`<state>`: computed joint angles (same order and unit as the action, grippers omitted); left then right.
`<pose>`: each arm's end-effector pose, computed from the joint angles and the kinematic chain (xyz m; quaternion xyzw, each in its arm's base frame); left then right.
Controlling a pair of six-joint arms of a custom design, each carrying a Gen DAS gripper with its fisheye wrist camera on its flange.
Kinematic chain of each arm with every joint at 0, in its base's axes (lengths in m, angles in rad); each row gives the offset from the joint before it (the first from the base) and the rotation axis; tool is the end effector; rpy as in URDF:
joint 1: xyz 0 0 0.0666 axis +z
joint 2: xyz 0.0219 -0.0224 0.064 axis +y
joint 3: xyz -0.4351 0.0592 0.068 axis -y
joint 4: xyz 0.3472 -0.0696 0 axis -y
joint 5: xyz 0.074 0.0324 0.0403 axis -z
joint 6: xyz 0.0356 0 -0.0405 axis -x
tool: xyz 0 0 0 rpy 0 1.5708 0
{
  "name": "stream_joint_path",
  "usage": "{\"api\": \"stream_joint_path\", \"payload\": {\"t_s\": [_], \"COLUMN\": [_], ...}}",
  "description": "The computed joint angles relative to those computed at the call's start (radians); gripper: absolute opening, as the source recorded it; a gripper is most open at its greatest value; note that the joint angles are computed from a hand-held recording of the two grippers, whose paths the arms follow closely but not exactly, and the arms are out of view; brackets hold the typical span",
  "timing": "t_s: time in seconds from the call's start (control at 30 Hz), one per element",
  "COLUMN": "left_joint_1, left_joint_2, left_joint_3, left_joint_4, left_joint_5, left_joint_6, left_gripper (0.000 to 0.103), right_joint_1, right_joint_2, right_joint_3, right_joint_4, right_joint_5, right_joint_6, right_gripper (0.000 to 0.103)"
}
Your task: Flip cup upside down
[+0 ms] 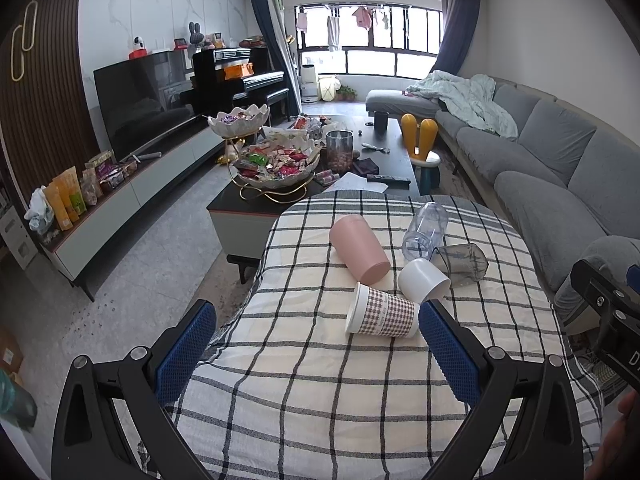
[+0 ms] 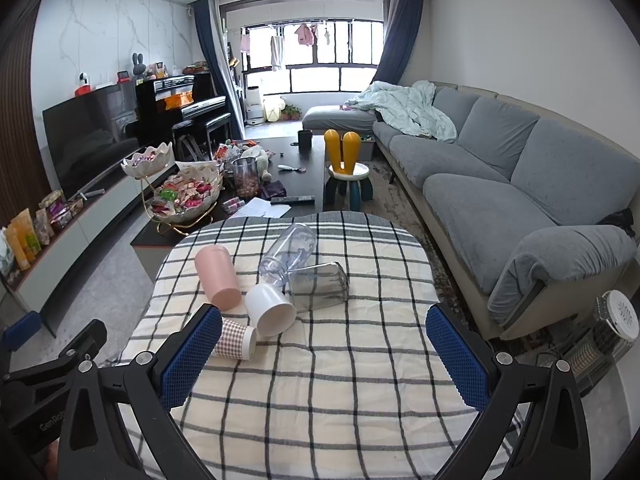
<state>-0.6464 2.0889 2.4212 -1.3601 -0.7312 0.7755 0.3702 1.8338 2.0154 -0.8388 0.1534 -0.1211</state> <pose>0.5540 -0.3888 0.5020 -0.1537 0.8916 0.0975 0.4145 0.5880 0.2219 0.5289 -0.0776 0.8921 0.0402 0.4433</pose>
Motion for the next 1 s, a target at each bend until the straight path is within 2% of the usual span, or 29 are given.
{"api": "stream_joint_path", "payload": {"t_s": [0.47, 0.8, 1.0], "left_joint_1": [0.000, -0.009, -0.005], "left_joint_2": [0.000, 0.019, 0.055], "left_joint_3": [0.001, 0.011, 0.072], "left_joint_4": [-0.001, -0.010, -0.052], "left_joint_5": [0.003, 0.012, 0.024], "left_joint_6": [0.001, 0.017, 0.028], "left_gripper": [0.103, 0.103, 0.103], "right_joint_1": [0.002, -0.008, -0.011], "right_joint_2": [-0.003, 0.032, 0.086], "right_joint_3": [-0.003, 0.038, 0.125], "right_joint_4": [-0.004, -0.039, -0.108], "right_joint_5": [0.003, -0.005, -0.017], "right_joint_6": [-0.006, -0.017, -0.021], "right_gripper": [0.102, 0.102, 0.102]}}
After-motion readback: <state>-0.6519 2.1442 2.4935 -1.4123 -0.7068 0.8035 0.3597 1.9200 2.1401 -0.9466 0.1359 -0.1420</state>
